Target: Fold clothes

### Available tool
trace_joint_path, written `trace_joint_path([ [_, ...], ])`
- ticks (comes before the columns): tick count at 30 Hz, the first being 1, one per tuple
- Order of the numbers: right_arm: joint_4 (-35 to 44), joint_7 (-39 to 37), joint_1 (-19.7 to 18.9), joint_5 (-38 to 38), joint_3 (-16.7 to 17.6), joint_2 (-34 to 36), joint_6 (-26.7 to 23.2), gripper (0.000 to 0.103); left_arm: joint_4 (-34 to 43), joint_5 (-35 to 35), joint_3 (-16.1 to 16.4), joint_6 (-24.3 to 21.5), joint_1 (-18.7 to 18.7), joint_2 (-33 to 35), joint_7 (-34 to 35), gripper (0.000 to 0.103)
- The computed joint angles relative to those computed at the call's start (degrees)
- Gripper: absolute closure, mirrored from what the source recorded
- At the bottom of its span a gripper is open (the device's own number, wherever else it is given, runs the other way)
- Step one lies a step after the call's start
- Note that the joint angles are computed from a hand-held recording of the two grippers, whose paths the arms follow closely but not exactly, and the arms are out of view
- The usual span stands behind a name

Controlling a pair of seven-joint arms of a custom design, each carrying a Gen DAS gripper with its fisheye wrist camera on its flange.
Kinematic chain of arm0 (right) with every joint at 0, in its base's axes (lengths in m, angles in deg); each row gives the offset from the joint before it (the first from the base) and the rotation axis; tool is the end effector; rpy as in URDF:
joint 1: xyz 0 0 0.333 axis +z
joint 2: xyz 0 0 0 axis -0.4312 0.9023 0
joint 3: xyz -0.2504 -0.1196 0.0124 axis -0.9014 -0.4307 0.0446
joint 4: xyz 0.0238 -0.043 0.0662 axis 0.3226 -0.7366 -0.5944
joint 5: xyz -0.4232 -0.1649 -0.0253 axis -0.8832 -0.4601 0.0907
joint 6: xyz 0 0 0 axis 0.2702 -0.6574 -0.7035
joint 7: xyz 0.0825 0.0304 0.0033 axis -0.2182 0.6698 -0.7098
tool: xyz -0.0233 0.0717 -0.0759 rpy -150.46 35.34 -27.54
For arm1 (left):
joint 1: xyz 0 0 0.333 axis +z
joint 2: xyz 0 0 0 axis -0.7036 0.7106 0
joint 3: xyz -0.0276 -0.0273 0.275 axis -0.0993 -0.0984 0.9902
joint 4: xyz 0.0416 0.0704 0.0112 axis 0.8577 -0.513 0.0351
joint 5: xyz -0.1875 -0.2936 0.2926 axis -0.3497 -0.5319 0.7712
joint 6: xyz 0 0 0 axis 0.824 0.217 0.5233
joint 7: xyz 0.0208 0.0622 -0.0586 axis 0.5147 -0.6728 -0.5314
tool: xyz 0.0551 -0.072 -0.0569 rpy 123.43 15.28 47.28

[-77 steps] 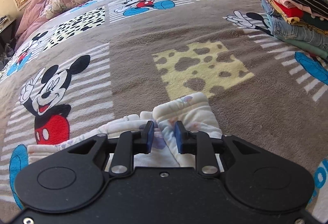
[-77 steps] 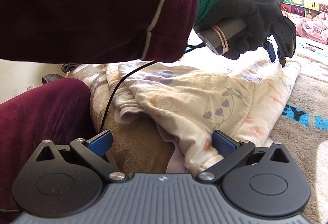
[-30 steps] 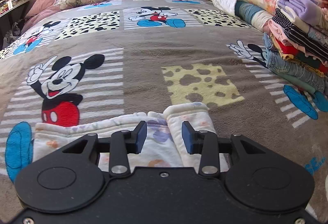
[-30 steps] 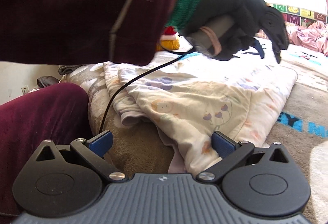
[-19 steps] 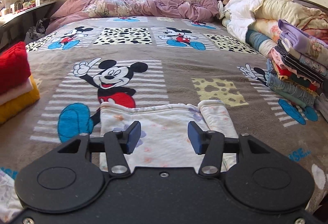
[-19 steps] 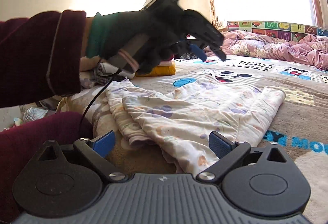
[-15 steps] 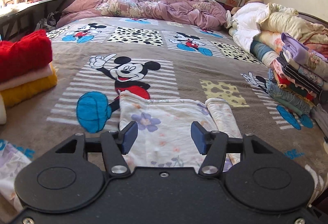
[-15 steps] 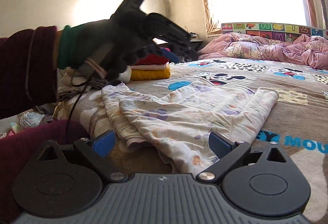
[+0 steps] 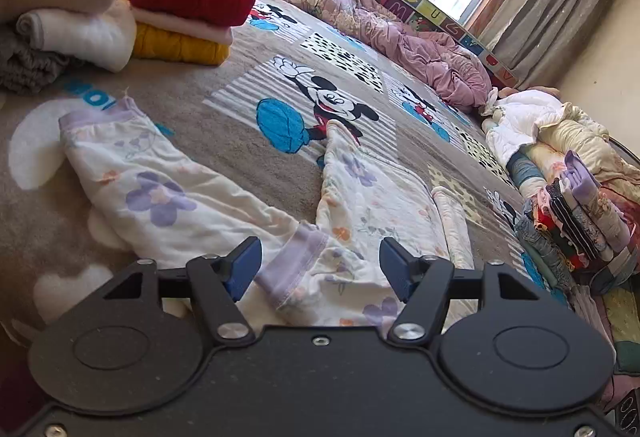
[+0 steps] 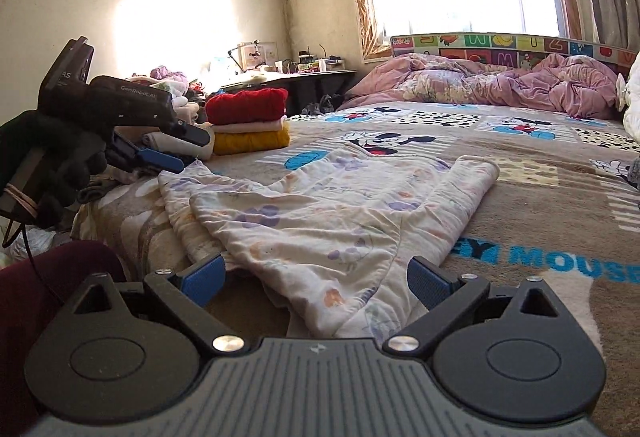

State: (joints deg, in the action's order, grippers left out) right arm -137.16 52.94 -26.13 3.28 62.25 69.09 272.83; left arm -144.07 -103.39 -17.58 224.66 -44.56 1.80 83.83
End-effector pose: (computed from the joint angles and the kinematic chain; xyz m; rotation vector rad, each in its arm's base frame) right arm 0.4882 0.2508 0.4839 -1.5703 1.2286 -0.6837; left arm 0.6396 -0.0192 0.5458 -1.9189 1.7936 -1.3785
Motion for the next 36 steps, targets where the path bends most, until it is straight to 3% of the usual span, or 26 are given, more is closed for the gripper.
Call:
trace_joint_path([
  [5, 0.73, 0.43, 7.50, -4.29, -7.40, 1.32, -2.41, 0.006, -2.23, -3.44, 1.03, -2.61, 0.54, -0.82, -1.91, 0.038],
  [10, 1.76, 1.23, 14.45, -8.67, -14.08, 2.47, -5.19, 0.006, -2.59, -7.63, 0.99, -3.10, 0.23, -0.42, 0.97, 0.040],
  [12, 2.11, 1.49, 16.13, -9.86, -15.72, 2.78, -6.20, 0.006, -2.50, -7.74, 0.70, -2.80, 0.23, -0.01, 0.61, 0.048],
  [15, 2.27, 2.37, 16.60, -11.00, -16.38, 2.93, -6.64, 0.006, -2.11, -7.25, 0.08, -1.53, 0.09, 0.97, 0.99, 0.057],
  [17, 2.28, 3.09, 16.08, -11.62, -16.06, 2.91, -6.68, 0.006, -1.87, -6.79, -0.32, -0.38, -0.02, 1.51, 1.15, 0.070],
  [19, 2.29, 3.74, 15.37, -12.25, -15.60, 2.95, -6.57, 0.006, -1.83, -7.05, -0.70, 1.05, -0.26, 1.64, 2.60, 0.091],
  [26, 1.83, 4.36, 15.08, -13.77, -15.81, 2.66, -5.89, 0.006, -0.35, -10.05, -1.37, 4.43, -2.23, 0.81, 11.60, 0.095],
  [31, 1.30, 4.89, 13.56, -14.05, -14.62, 2.19, -5.30, 0.006, 2.62, -12.42, -1.76, 3.63, -3.26, 1.75, 13.83, 0.095],
  [36, 1.09, 4.28, 15.44, -14.33, -16.62, 2.11, -4.82, 0.006, 6.77, -13.53, -2.65, 2.07, -3.65, 3.93, 14.18, 0.095],
])
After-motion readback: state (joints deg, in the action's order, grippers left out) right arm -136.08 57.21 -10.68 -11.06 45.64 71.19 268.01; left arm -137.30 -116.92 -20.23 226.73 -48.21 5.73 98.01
